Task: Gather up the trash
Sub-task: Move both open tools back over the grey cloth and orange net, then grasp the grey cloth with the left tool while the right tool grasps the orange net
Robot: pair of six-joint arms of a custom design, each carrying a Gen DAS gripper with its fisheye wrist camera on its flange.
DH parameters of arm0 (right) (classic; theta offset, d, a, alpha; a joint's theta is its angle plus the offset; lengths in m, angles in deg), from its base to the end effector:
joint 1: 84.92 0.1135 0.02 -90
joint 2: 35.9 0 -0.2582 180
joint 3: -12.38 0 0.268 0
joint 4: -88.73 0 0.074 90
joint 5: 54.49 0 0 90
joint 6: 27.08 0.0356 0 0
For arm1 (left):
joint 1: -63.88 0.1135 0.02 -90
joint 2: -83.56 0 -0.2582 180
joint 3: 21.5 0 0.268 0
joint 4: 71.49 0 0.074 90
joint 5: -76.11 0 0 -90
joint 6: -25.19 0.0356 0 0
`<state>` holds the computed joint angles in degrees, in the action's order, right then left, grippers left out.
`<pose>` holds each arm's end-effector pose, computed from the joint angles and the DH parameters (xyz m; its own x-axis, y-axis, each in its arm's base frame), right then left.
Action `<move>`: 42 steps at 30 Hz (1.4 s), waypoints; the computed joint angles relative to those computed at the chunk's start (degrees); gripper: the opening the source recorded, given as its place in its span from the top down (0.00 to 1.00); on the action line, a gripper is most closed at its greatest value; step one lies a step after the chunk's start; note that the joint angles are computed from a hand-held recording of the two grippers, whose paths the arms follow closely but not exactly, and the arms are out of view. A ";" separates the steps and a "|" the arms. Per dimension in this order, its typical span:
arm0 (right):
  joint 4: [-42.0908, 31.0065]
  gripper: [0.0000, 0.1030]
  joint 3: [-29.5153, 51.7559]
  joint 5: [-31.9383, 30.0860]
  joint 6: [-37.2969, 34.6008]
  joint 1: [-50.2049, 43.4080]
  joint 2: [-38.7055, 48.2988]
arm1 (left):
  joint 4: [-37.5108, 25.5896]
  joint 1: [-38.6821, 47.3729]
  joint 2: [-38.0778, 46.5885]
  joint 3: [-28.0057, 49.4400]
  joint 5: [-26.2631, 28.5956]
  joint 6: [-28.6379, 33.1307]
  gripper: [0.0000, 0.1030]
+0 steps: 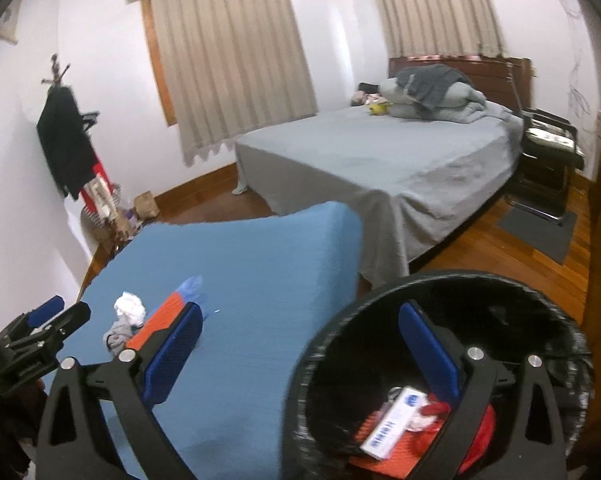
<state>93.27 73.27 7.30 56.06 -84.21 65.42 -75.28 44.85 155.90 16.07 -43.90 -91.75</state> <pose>0.3598 0.0213 0.1311 -0.5349 -0.1119 -0.8374 -0.4610 0.8693 0.1784 0.2363 -0.0627 0.1414 -0.4857 -0.2475 -0.8383 -0.3449 0.9355 -0.0763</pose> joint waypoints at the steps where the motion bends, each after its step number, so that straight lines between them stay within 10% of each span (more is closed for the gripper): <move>1: 0.57 0.06 -0.09 0.69 0.09 1.13 0.46 | 0.09 1.13 -0.90 -1.07 0.36 0.24 0.13; 28: 2.61 0.06 7.91 11.46 2.03 15.89 15.00 | 17.17 22.61 20.18 -2.37 15.91 5.28 0.32; 36: 1.66 0.06 9.87 12.15 1.73 17.38 17.22 | 19.72 23.88 25.17 -0.85 20.94 6.14 0.66; 42: 1.30 0.06 10.44 11.78 1.69 18.29 17.63 | 20.08 23.44 21.56 -3.36 21.21 5.24 0.70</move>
<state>94.57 83.71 19.08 57.75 -65.92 83.05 -55.20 68.29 177.46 12.72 -22.69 -86.51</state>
